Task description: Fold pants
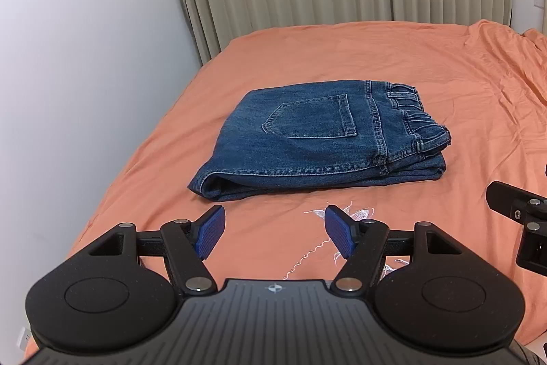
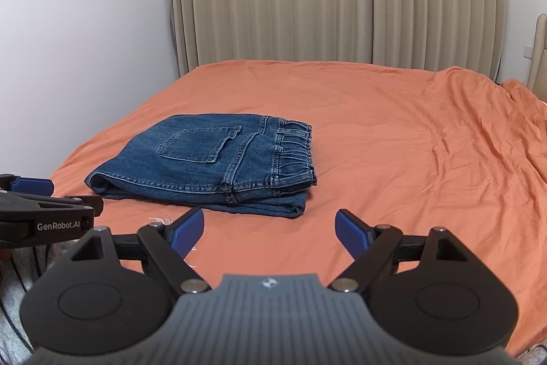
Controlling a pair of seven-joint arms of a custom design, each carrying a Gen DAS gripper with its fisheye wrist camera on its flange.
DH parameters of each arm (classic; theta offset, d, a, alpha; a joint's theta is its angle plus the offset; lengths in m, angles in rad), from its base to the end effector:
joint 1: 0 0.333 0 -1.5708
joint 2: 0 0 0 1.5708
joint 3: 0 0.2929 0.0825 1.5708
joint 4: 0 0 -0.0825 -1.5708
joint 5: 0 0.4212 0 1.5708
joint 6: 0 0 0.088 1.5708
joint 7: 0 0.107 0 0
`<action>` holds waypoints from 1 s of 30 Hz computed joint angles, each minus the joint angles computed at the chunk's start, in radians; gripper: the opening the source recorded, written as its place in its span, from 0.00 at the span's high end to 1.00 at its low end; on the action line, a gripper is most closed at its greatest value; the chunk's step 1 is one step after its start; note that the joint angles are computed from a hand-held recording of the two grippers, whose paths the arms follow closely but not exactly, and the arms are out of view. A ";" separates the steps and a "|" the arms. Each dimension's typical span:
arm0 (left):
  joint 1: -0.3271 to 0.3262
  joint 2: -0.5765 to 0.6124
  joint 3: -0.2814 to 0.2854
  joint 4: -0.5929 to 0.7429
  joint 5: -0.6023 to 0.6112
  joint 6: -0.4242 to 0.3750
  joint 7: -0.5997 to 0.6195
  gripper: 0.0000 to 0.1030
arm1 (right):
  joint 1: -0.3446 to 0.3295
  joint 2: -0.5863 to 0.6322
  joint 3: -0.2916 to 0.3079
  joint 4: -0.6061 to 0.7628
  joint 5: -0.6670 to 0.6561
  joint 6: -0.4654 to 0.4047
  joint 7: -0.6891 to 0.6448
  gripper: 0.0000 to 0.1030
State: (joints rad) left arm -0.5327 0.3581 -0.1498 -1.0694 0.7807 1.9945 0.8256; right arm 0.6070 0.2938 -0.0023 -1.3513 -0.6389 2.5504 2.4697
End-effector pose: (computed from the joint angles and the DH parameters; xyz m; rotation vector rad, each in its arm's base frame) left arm 0.5961 -0.3958 0.6947 -1.6032 1.6514 -0.5994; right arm 0.5944 0.4208 0.6410 -1.6037 1.4921 -0.7203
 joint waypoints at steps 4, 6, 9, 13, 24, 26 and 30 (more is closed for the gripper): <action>0.000 0.001 -0.001 0.002 -0.004 0.000 0.000 0.24 | 0.001 0.000 -0.001 0.000 -0.003 0.001 0.001 0.22; -0.002 0.001 -0.001 0.002 -0.005 -0.002 -0.004 0.24 | 0.001 0.002 -0.001 0.002 -0.003 -0.001 -0.001 0.22; -0.002 0.001 -0.001 0.002 -0.007 -0.003 -0.006 0.24 | 0.000 0.004 -0.001 0.004 -0.001 0.000 -0.002 0.22; -0.006 0.005 -0.001 0.007 -0.004 -0.009 -0.007 0.24 | 0.003 0.006 -0.003 0.006 -0.005 0.000 -0.001 0.22; -0.007 0.006 0.000 0.009 -0.006 -0.011 -0.009 0.24 | 0.006 0.011 -0.007 0.012 -0.013 0.001 0.008 0.22; -0.007 0.006 0.000 0.010 -0.007 -0.012 -0.010 0.24 | 0.008 0.011 -0.007 0.013 -0.013 -0.002 0.009 0.22; -0.008 0.006 -0.001 0.008 -0.009 -0.013 -0.014 0.24 | 0.005 0.010 -0.006 0.011 -0.008 -0.001 0.008 0.22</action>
State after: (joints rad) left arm -0.5410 0.3640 -0.1506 -1.0611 0.7714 1.9815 0.8120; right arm 0.6124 0.3040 -0.0087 -1.3402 -0.6468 2.5490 2.4772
